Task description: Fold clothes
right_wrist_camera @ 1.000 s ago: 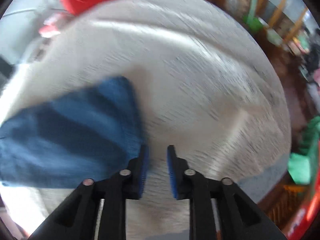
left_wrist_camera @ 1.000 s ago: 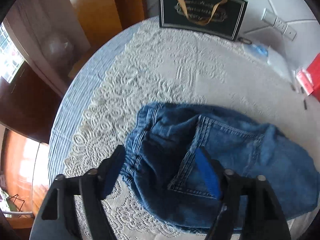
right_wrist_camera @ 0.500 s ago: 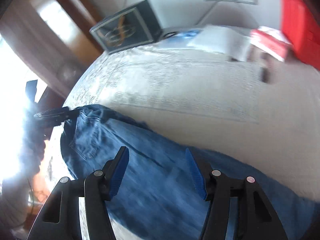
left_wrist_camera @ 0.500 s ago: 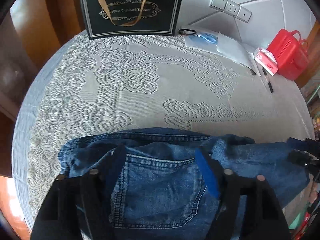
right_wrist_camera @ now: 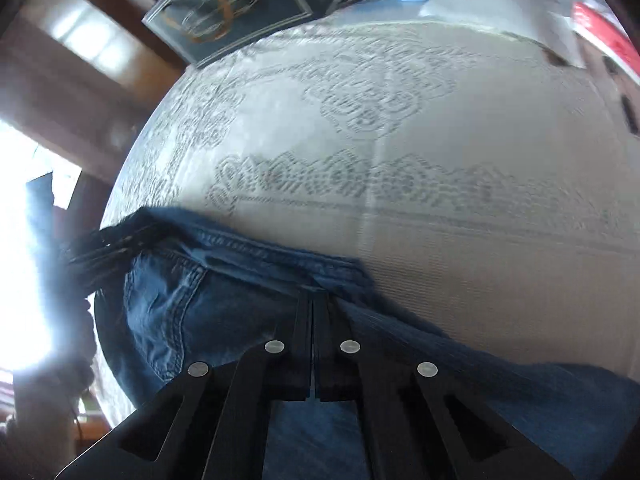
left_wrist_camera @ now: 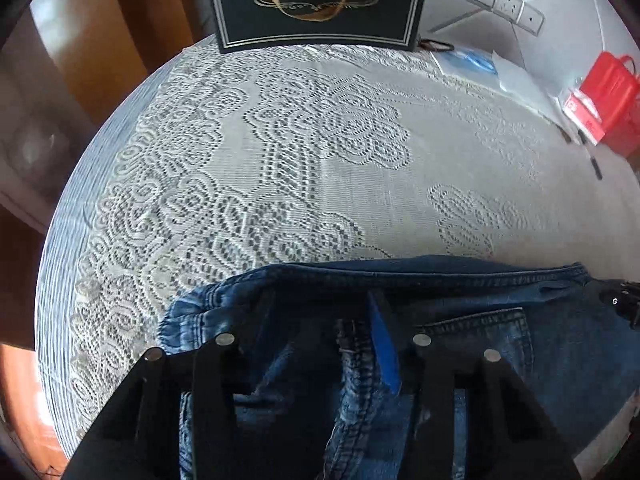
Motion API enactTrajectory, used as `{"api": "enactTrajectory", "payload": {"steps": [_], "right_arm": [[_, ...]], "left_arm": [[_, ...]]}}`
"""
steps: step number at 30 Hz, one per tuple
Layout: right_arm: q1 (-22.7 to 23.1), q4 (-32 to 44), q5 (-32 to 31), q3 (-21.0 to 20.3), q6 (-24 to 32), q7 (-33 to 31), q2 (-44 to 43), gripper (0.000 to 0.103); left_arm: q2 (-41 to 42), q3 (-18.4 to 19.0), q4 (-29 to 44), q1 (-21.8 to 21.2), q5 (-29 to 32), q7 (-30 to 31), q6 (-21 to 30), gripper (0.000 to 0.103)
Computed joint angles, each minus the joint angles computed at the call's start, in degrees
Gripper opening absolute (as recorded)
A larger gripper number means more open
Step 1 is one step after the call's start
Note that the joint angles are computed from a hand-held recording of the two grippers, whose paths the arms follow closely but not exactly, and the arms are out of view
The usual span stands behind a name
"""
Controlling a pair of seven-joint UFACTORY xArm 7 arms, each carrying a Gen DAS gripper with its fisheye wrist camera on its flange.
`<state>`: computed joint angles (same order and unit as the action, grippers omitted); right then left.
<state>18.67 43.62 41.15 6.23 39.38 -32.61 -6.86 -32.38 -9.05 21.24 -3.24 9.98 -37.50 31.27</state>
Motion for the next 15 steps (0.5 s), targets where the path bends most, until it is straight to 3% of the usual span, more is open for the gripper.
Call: {"api": "enactTrajectory", "payload": {"steps": [4, 9, 11, 13, 15], "right_arm": [[2.25, -1.27, 8.77, -0.23, -1.29, -4.93, -2.97, 0.001], [5.16, 2.27, 13.8, 2.56, -2.58, -8.4, 3.71, 0.001], [5.2, 3.07, 12.52, 3.72, -3.84, -7.04, 5.99, 0.001], [4.83, 3.09, 10.46, 4.31, -5.56, -5.3, 7.17, 0.0], [3.92, 2.47, 10.86, 4.19, -6.53, -5.36, 7.25, 0.0]], "left_arm": [[-2.33, 0.51, -0.65, -3.78, -2.91, 1.18, -3.26, 0.046], [7.88, 0.66, 2.74, -8.82, -7.28, 4.04, -9.89, 0.045], [11.68, -1.63, 4.32, -7.35, -5.21, 2.31, -9.49, 0.045], [12.68, -5.35, 4.84, -3.91, 1.29, -2.27, -9.02, 0.045], [11.76, -3.92, 3.89, -4.09, 2.44, -2.44, -8.45, 0.046]]}}
